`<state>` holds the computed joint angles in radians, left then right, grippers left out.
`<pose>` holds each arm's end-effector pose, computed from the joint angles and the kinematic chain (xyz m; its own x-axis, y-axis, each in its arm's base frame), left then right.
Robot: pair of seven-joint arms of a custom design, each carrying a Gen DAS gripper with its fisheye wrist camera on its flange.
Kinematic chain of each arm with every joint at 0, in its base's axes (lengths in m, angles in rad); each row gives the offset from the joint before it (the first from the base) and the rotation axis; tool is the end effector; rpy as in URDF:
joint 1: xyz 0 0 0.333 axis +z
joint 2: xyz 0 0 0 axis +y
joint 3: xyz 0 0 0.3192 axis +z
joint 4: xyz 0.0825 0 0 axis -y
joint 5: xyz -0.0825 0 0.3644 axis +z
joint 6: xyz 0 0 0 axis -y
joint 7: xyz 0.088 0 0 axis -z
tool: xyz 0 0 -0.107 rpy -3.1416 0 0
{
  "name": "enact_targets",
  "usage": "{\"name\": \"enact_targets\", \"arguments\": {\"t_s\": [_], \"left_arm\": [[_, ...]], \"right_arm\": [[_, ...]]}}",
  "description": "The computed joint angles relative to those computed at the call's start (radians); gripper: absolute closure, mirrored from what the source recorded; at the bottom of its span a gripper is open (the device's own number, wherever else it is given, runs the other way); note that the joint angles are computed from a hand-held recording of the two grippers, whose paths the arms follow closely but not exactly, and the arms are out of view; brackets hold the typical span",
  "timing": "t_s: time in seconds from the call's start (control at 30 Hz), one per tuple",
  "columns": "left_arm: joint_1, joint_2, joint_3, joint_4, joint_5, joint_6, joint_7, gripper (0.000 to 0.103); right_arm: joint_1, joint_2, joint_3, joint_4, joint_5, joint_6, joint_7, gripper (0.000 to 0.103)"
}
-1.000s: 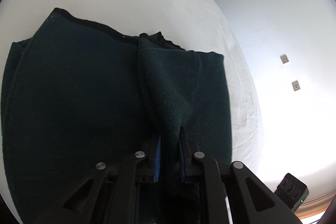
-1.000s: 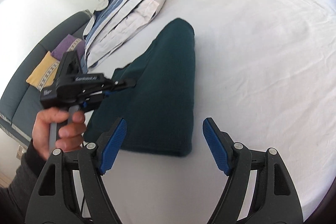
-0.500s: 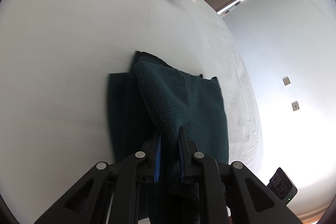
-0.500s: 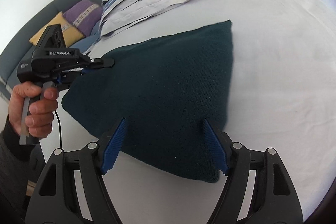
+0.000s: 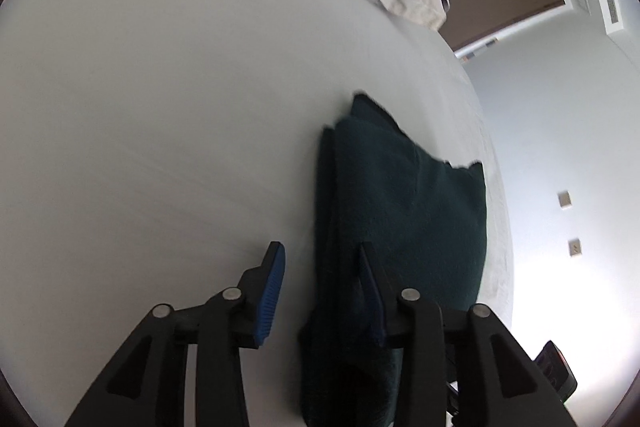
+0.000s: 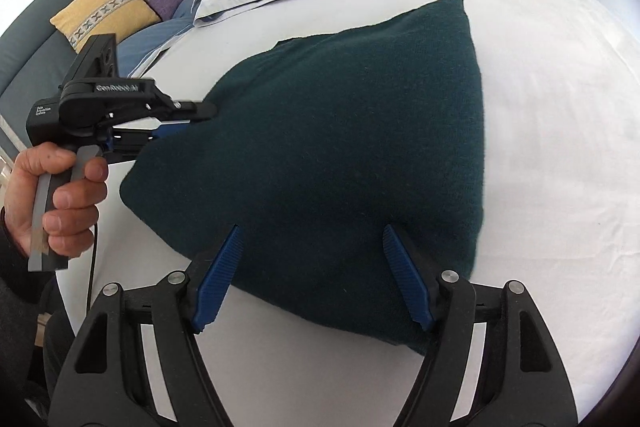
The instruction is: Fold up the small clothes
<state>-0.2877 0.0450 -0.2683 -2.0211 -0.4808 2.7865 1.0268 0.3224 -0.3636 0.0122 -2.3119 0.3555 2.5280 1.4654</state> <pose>0.5139 -0.2919 0.5214 0.1894 -0.7374 0.6484 -0.8521 -0.4516 -0.2647 0.4399 0.1498 0.5611 0.2764 -0.9238 -0.2650 -0.8408 -0.0989 -0.5323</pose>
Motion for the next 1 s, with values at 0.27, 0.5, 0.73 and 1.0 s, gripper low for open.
{"name": "enact_targets", "arguments": {"t_s": [0.27, 0.5, 0.73, 1.0], "left_arm": [[-0.038, -0.019, -0.021, 0.143, 0.71, -0.109, -0.369, 0.063], [-0.101, 0.124, -0.006, 0.221, 0.72, -0.187, -0.334, 0.066], [-0.107, 0.117, 0.013, 0.158, 0.716, -0.093, -0.309, 0.069], [-0.127, 0.131, 0.027, 0.168, 0.736, -0.08, -0.335, 0.069]], "right_arm": [[0.045, -0.025, -0.128, 0.043, 0.296, 0.024, -0.108, 0.036], [0.024, 0.198, -0.218, 0.279, 0.624, -0.128, -0.21, 0.036], [-0.071, 0.541, -0.16, 0.634, 0.733, -0.256, -0.158, 0.036], [-0.159, 0.789, -0.098, 0.87, 0.592, -0.233, 0.032, 0.055]]}}
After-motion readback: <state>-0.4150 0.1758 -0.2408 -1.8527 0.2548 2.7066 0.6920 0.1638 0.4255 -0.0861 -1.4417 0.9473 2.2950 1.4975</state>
